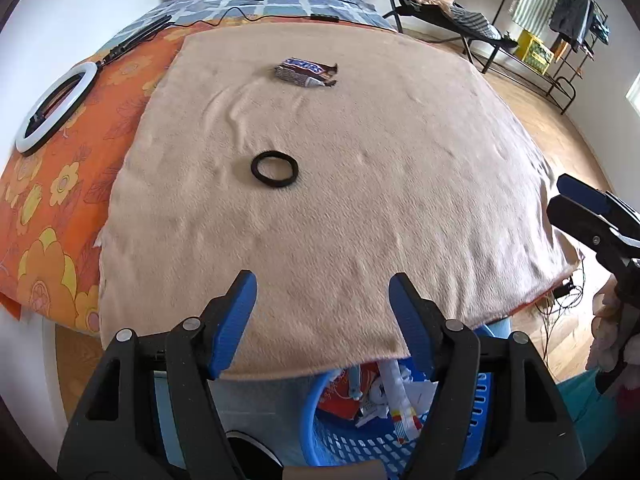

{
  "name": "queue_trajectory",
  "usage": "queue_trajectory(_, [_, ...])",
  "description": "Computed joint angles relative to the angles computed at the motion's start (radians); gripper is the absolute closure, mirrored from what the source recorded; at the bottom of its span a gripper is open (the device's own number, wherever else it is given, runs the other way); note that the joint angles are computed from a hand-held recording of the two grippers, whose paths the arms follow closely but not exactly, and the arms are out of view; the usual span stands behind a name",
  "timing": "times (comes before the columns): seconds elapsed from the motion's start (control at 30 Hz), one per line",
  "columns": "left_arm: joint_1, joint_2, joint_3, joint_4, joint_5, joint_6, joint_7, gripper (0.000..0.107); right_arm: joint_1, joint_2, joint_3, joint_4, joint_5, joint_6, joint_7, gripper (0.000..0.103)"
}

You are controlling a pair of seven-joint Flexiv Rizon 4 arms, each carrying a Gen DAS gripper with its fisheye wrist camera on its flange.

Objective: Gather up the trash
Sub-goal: 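Move both tools back over the blanket toward the hair tie and wrapper, then grasp the black hair tie with the left tool while the right tool grasps the Snickers wrapper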

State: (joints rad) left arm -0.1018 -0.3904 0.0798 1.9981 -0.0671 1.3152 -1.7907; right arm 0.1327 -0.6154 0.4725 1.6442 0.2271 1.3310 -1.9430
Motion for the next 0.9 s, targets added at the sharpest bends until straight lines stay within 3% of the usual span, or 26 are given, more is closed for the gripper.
queue_trajectory(0.07, [0.010, -0.019, 0.008, -0.025, -0.006, -0.003, -0.007, 0.036, 0.021, -0.027, -0.011, -0.050, -0.016, 0.007, 0.005, 0.024])
queue_trajectory(0.4, [0.034, -0.131, 0.036, -0.154, 0.005, -0.029, -0.012, 0.038, 0.118, -0.215, -0.038, -0.389, -0.116, -0.123, -0.062, 0.024])
queue_trajectory(0.5, [0.059, -0.150, 0.010, -0.170, -0.017, -0.031, 0.022, 0.049, 0.162, -0.278, -0.067, -0.513, -0.137, -0.210, -0.061, 0.024])
queue_trajectory(0.63, [0.084, -0.173, -0.015, -0.193, -0.042, -0.034, 0.076, 0.060, 0.204, -0.386, -0.073, -0.740, -0.125, -0.421, -0.071, 0.024])
queue_trajectory(0.77, [0.107, -0.193, -0.035, -0.207, -0.080, -0.044, 0.118, 0.066, 0.278, -0.478, -0.135, -0.914, -0.132, -0.519, -0.083, 0.024])
queue_trajectory(0.83, [0.120, -0.200, -0.049, -0.208, -0.103, -0.050, 0.139, 0.078, 0.314, -0.527, -0.172, -1.000, -0.137, -0.560, -0.081, 0.024])
queue_trajectory(0.9, [0.126, -0.207, -0.055, -0.207, -0.120, -0.049, 0.154, 0.081, 0.345, -0.587, -0.202, -1.109, -0.140, -0.611, -0.069, 0.024])
